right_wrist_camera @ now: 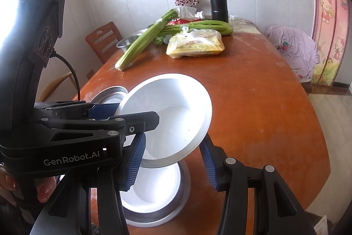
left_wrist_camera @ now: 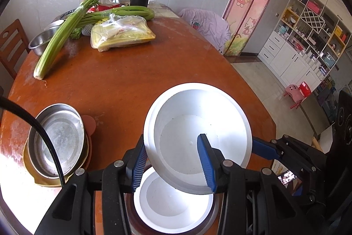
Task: Organize plates and bowls
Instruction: 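Lift the white bowl and carry it over the steel basin, then lower the white bowl into the steel basin onto the first white bowl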
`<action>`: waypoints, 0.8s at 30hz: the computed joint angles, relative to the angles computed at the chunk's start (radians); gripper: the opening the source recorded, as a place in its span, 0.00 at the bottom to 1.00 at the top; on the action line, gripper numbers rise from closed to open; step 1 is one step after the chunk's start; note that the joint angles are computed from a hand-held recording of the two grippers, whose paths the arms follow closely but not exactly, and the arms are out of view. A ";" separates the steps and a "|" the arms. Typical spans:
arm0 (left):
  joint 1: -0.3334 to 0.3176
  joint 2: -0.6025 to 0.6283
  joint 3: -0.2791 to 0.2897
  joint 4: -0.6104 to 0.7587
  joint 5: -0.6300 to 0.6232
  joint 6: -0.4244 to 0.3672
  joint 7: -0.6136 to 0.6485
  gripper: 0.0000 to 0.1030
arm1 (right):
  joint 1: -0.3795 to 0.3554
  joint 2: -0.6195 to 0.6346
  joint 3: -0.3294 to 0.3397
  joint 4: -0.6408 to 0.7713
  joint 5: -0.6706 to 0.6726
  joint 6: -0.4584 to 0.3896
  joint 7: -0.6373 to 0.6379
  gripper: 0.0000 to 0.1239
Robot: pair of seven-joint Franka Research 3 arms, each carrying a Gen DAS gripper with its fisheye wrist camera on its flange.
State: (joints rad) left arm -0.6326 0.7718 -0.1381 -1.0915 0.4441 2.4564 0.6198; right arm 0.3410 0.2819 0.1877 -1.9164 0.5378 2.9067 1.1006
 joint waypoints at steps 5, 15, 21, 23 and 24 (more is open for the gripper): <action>-0.002 -0.052 0.006 -0.084 0.023 0.029 -0.036 0.43 | 0.003 -0.019 0.010 -0.025 0.017 0.009 -0.017 0.42; -0.005 -0.141 0.005 -0.231 0.090 0.086 -0.125 0.43 | 0.010 -0.056 0.027 -0.078 0.064 0.037 -0.065 0.42; -0.003 -0.170 0.000 -0.287 0.129 0.115 -0.168 0.43 | 0.018 -0.076 0.030 -0.111 0.097 0.054 -0.098 0.42; -0.002 -0.173 -0.002 -0.296 0.135 0.118 -0.175 0.43 | 0.023 -0.079 0.028 -0.119 0.098 0.059 -0.100 0.42; -0.001 -0.176 -0.003 -0.304 0.138 0.125 -0.180 0.43 | 0.025 -0.080 0.026 -0.121 0.098 0.059 -0.100 0.42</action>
State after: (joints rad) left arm -0.6333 0.5958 -0.1410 -1.3959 0.5820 2.5813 0.4394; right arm 0.3655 0.2022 0.2140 -2.0374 0.6357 2.9656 1.0007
